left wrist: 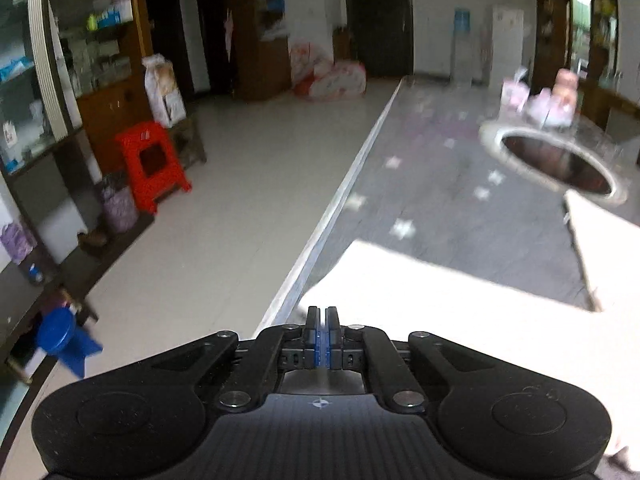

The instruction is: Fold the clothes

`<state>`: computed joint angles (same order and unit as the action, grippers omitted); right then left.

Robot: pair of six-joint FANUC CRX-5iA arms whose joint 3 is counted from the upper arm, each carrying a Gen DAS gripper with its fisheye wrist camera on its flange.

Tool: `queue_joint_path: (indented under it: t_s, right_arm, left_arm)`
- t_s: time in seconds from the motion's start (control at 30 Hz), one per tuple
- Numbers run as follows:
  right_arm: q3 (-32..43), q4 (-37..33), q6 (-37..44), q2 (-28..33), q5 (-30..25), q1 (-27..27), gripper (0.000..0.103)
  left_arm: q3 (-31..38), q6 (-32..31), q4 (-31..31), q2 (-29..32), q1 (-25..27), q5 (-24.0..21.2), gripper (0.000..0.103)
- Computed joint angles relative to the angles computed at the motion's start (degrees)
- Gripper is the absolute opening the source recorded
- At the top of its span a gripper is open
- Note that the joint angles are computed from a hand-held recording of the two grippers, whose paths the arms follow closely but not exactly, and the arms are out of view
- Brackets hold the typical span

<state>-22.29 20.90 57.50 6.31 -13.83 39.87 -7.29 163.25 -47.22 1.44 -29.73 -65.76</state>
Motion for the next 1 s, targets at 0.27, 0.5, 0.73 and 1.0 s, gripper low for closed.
queue_joint_path:
  t_s: [0.27, 0.5, 0.73, 1.0]
  right_arm:
    - [6.4, -8.1, 8.4, 2.1, -4.0, -2.5, 0.042]
    - [16.7, -16.2, 15.9, 7.9, -9.0, -5.6, 0.039]
    - [25.2, -18.8, 16.4, 14.4, -13.3, -7.7, 0.038]
    - [35.5, -25.0, 20.8, 21.3, -20.4, -10.0, 0.033]
  left_arm:
    - [2.6, -5.9, 0.2, -0.3, 0.3, 6.7, 0.015]
    - [10.8, -19.0, 6.9, 8.9, 3.1, 20.0, 0.022]
    - [21.7, -32.0, 15.2, 20.6, 6.2, 24.0, 0.032]
    - [28.4, -39.5, 21.3, 27.9, 8.0, 23.2, 0.04]
